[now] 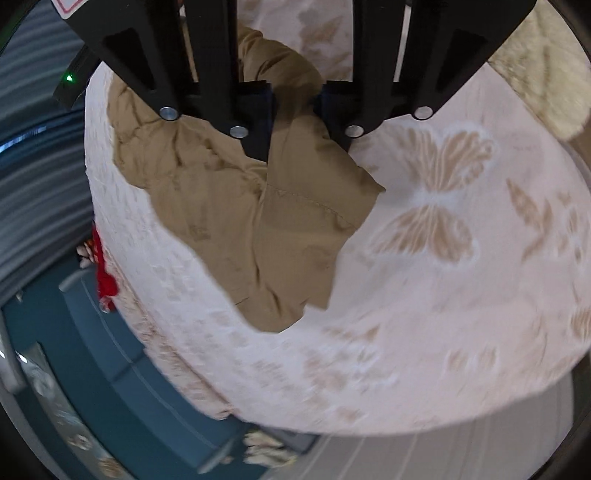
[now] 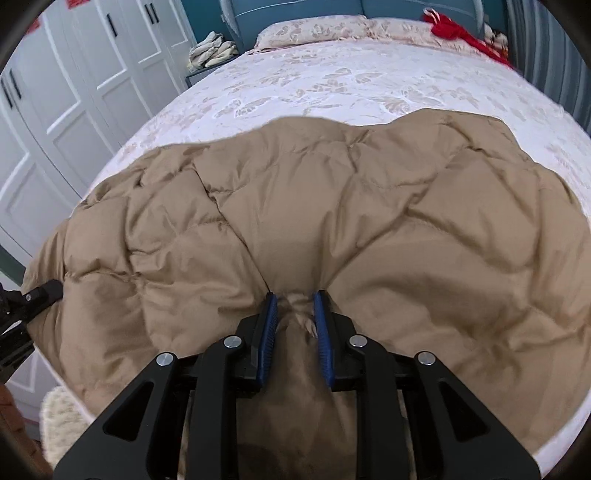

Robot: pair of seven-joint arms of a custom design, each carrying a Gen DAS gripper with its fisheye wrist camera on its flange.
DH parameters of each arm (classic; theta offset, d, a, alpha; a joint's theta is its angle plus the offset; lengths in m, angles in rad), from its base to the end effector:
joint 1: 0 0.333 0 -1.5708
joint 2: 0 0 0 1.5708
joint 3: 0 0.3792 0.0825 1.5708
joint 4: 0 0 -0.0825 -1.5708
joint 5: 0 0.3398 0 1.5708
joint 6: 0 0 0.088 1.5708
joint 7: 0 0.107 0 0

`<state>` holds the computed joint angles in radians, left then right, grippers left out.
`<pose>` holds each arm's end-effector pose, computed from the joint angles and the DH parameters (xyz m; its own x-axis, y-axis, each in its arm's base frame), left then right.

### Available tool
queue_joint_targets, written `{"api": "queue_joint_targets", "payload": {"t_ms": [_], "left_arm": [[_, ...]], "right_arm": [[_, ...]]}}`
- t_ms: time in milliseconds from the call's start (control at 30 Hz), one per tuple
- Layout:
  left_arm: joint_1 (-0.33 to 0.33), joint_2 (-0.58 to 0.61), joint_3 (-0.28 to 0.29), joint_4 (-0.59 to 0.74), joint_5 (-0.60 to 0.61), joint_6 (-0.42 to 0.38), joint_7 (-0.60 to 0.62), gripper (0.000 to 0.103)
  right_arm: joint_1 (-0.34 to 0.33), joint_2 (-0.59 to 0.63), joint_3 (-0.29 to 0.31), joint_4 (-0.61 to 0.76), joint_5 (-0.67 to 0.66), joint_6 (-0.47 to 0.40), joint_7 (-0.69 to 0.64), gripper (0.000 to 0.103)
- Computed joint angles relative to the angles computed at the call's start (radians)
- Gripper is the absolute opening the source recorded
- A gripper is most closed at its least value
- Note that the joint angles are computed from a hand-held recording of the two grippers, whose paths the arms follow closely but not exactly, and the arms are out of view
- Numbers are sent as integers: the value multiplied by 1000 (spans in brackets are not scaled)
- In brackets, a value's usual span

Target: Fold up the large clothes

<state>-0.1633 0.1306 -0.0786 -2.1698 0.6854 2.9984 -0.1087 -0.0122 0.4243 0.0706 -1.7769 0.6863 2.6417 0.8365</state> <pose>0.5380 -0.1775 0.4964 0.5125 -0.6754 0.5302 -0.5432 -0.7332 -0.4090 0.6762 0.0155 0.4471 0.2992 -0.9263 -0.2290 -0.8285 -0.1331 -0.5440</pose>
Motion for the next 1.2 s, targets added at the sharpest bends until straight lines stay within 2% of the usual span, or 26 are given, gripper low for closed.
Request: {"api": "queue_joint_targets", "payload": {"t_ms": [100,200,300,500,667,800,867,933,1000,1100,1200], "left_arm": [[-7,-22,5,15,46,-1,-11,10],[-2,-43,-12,25,56,-35,11,9],[8,-72,-26,11,67,-50,3,9],[52,-177,-64,-39,100,-98,-41,7],[64,-227,-111,-21,72,-123,53,7],[35,-176,-144,58,56,-119,153,6],[5,-129,-154,117,54,-120,223,7],[-25,-90,-157,162,22,-124,305,6],[-56,-44,-160,207,-25,-125,382,6],[-92,24,-170,257,-120,-119,502,6],[-126,91,-187,304,-201,-134,605,6]], "right_arm": [[-55,-53,2,-19,58,-91,-14,19],[-73,-107,-20,-65,88,-143,-39,7],[-75,-152,-36,-111,109,-203,-87,0],[-43,-142,-47,-121,134,-360,-72,0],[11,-101,-30,-117,140,-382,-56,0],[31,-59,-22,-76,142,-391,-35,0],[26,-56,-32,-47,111,-440,5,0],[-6,-75,-47,-26,102,-512,32,0],[-33,-115,-69,-35,89,-510,-1,0],[-57,-168,-117,-57,28,-427,-16,0],[-93,-178,-153,-61,-14,-374,24,0]]}}
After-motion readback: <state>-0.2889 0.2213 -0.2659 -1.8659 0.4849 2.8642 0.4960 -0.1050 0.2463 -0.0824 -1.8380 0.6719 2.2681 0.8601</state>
